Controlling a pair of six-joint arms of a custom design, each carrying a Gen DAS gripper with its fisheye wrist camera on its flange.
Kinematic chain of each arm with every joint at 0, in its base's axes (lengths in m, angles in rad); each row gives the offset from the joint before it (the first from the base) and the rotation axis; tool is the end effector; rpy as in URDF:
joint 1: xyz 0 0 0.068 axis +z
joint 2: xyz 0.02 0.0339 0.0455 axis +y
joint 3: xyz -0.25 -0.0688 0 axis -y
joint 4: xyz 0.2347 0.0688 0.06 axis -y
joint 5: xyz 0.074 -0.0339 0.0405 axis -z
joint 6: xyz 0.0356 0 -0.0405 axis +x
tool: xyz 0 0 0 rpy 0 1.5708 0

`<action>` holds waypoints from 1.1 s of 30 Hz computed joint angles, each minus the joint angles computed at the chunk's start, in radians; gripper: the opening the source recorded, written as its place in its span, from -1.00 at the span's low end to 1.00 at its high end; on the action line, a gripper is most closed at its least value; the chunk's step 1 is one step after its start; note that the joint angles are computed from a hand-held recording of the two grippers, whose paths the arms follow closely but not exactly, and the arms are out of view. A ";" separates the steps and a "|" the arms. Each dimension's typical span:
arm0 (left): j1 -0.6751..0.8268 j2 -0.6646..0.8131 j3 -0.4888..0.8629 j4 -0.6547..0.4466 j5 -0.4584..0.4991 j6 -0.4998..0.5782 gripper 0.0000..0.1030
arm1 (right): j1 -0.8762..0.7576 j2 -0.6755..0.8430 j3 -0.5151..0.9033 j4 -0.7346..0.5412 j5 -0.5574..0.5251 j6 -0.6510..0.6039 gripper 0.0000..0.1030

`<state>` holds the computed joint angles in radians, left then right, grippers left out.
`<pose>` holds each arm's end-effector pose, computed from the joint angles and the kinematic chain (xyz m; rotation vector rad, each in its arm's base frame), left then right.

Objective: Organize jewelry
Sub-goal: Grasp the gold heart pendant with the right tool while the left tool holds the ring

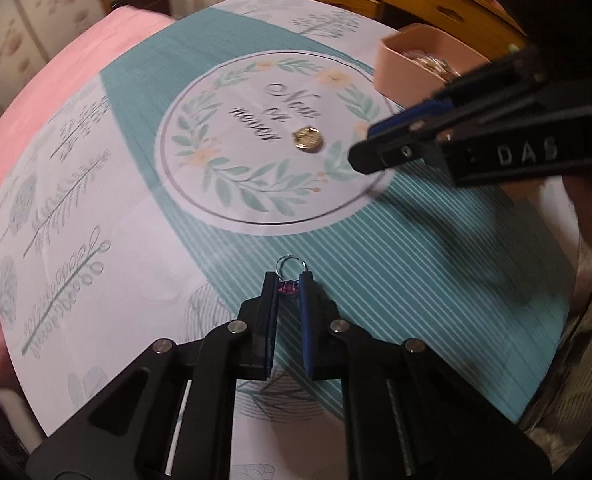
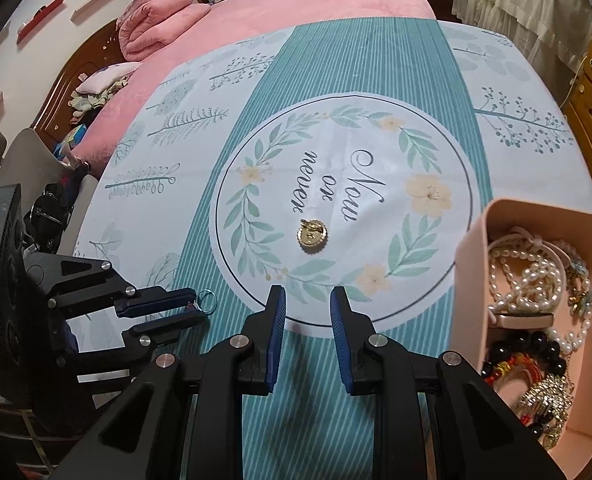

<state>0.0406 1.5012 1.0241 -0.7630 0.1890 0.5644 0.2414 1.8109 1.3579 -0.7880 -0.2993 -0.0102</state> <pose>0.2741 0.0044 0.2054 0.7591 2.6628 -0.1129 0.3390 0.0943 0.2054 -0.4227 2.7803 0.4750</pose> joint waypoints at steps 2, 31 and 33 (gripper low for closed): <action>0.014 0.011 0.021 -0.009 -0.001 -0.052 -0.85 | 0.009 0.019 0.015 0.009 0.013 0.005 -0.55; 0.075 0.005 0.136 -0.154 0.071 -0.388 -0.85 | 0.029 -0.022 -0.029 0.160 0.073 0.007 -0.81; 0.043 -0.002 0.148 -0.158 0.070 -0.406 -0.85 | -0.006 -0.081 -0.055 0.141 0.033 0.002 -1.00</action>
<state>0.0840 1.4995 1.1724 -0.9211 0.2594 0.1583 0.2350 1.7295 1.3031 -0.6466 -0.2664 -0.0079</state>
